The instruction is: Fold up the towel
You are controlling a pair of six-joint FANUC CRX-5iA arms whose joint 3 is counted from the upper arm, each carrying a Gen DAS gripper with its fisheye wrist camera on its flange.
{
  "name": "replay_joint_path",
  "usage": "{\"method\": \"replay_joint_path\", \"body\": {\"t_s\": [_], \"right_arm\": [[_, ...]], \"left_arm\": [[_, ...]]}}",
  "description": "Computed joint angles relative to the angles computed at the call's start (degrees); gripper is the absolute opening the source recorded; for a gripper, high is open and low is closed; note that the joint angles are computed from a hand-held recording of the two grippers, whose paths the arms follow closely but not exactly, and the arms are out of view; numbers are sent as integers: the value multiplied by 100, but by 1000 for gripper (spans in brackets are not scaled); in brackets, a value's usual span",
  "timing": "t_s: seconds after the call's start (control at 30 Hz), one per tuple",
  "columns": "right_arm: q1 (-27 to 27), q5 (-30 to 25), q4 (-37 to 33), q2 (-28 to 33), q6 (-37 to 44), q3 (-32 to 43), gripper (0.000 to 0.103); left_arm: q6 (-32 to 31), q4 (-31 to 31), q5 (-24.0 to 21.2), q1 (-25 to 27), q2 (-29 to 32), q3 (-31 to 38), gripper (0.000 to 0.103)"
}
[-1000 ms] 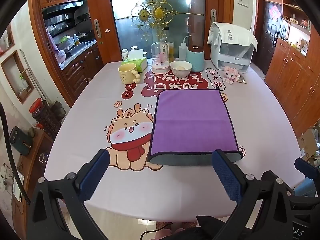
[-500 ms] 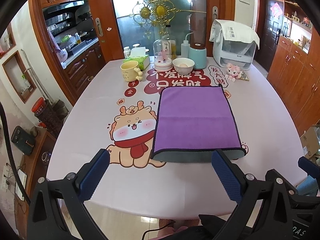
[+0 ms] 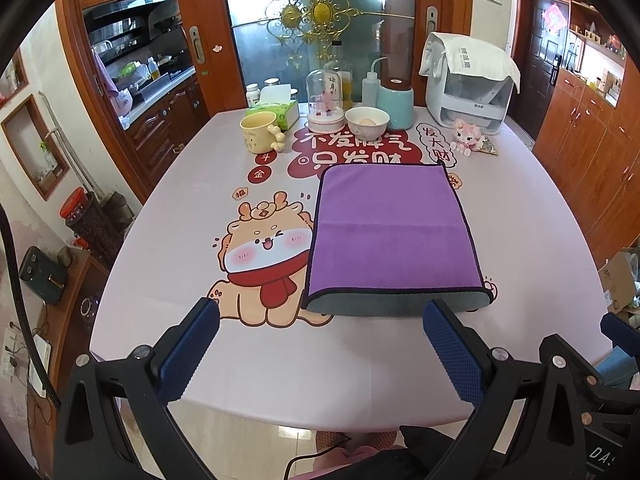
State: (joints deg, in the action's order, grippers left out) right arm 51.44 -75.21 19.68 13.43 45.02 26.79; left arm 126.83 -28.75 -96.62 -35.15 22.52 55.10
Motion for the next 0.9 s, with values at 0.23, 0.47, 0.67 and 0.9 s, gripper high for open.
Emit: {"method": "replay_joint_path", "body": {"t_s": [0.23,0.47,0.67,0.9], "right_arm": [[31,-274,19,119,-106,185,95],[135,-479,223,209,-412,285,95],[248,-572,342,281,-749,307,95],[343,-525,443,335,-1090,239,94]], "left_arm": [[-155,212,134,90,-98,-216,101],[-452,454,294,214,-237,-474,101],[-765,701,564,374,-460,-877,101],[-1162,965,863,588,-693,-1320,101]]}}
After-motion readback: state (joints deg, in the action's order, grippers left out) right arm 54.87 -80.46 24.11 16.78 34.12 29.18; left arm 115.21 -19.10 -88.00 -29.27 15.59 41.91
